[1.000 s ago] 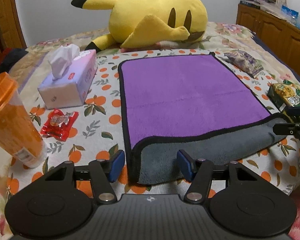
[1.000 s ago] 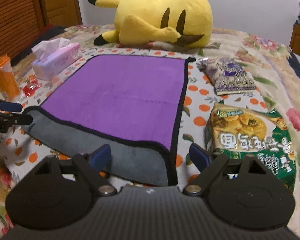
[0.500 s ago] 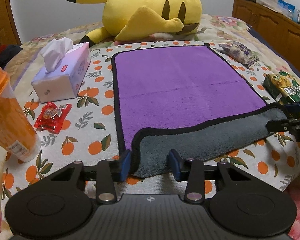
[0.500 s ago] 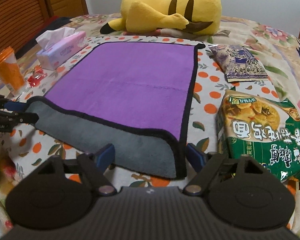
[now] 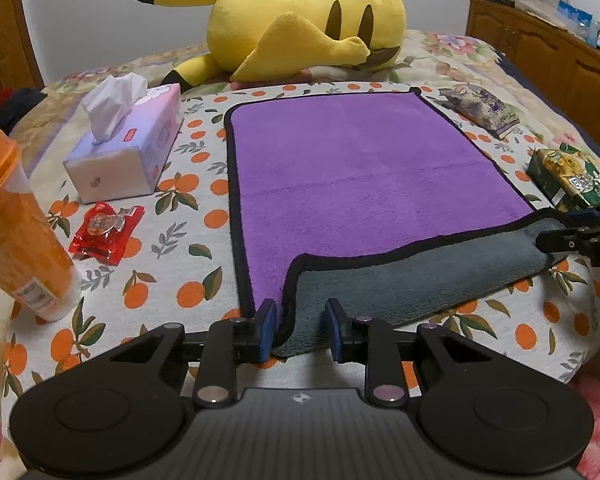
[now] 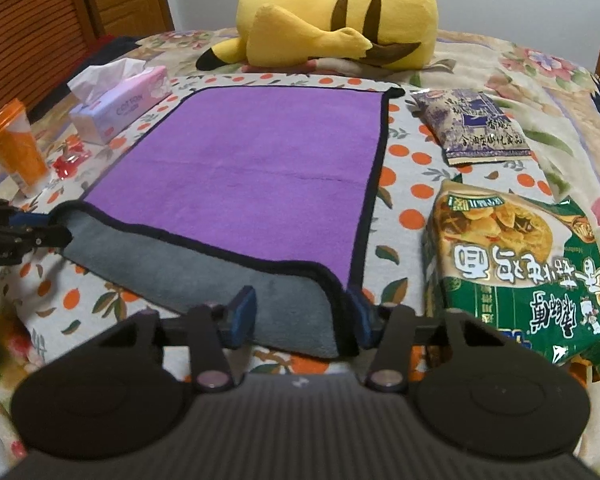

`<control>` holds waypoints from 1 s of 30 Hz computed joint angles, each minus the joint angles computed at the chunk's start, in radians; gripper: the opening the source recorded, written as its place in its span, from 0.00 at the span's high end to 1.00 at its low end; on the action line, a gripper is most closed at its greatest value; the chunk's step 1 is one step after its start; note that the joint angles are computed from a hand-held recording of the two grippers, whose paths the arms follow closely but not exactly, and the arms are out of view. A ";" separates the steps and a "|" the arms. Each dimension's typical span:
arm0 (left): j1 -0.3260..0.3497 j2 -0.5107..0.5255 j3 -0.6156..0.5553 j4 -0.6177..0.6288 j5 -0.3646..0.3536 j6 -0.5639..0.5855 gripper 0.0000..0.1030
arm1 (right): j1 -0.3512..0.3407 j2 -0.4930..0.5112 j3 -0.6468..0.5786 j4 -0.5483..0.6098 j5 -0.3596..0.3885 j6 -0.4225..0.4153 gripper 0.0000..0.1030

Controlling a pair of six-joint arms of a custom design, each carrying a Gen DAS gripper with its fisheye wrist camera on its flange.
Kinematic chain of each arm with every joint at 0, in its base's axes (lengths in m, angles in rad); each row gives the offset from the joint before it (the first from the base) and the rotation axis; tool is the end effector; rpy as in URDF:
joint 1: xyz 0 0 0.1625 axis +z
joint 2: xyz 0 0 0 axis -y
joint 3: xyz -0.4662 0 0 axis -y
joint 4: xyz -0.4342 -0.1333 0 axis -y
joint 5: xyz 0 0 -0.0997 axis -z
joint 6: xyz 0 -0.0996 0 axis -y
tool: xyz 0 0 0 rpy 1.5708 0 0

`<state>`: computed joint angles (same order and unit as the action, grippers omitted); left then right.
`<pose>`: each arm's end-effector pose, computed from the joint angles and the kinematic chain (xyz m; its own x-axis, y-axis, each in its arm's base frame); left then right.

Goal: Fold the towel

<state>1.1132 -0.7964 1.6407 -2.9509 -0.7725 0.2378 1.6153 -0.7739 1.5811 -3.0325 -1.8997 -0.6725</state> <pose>-0.1414 -0.7504 0.1623 -0.6760 0.1626 -0.7187 0.5547 0.7543 -0.3511 0.1353 -0.7649 0.1606 -0.7245 -0.3730 0.5797 -0.6220 0.7161 -0.3166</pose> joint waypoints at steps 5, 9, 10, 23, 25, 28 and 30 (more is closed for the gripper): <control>-0.001 0.002 0.002 -0.010 0.005 0.006 0.80 | -0.001 -0.002 0.001 0.005 0.000 -0.003 0.73; -0.001 0.002 0.003 -0.020 0.003 0.013 0.88 | 0.000 -0.001 0.004 0.000 -0.004 -0.020 0.79; 0.000 0.002 0.004 -0.025 0.000 0.019 0.89 | 0.001 -0.001 0.005 -0.004 -0.005 -0.023 0.80; -0.021 -0.001 0.032 -0.167 -0.032 0.118 0.94 | 0.001 0.005 0.018 -0.098 0.009 -0.079 0.95; -0.025 -0.001 0.038 -0.193 -0.037 0.137 0.94 | 0.003 0.003 0.023 -0.115 0.016 -0.090 0.95; -0.029 -0.001 0.045 -0.237 -0.049 0.162 0.94 | 0.005 0.001 0.026 -0.139 0.030 -0.099 0.96; -0.030 0.000 0.047 -0.265 -0.052 0.177 0.94 | 0.004 0.000 0.026 -0.148 0.039 -0.098 0.96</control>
<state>1.0828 -0.7959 1.6876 -3.2157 -0.8244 0.4146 1.6195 -0.7736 1.6072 -3.1806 -1.8603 -0.7708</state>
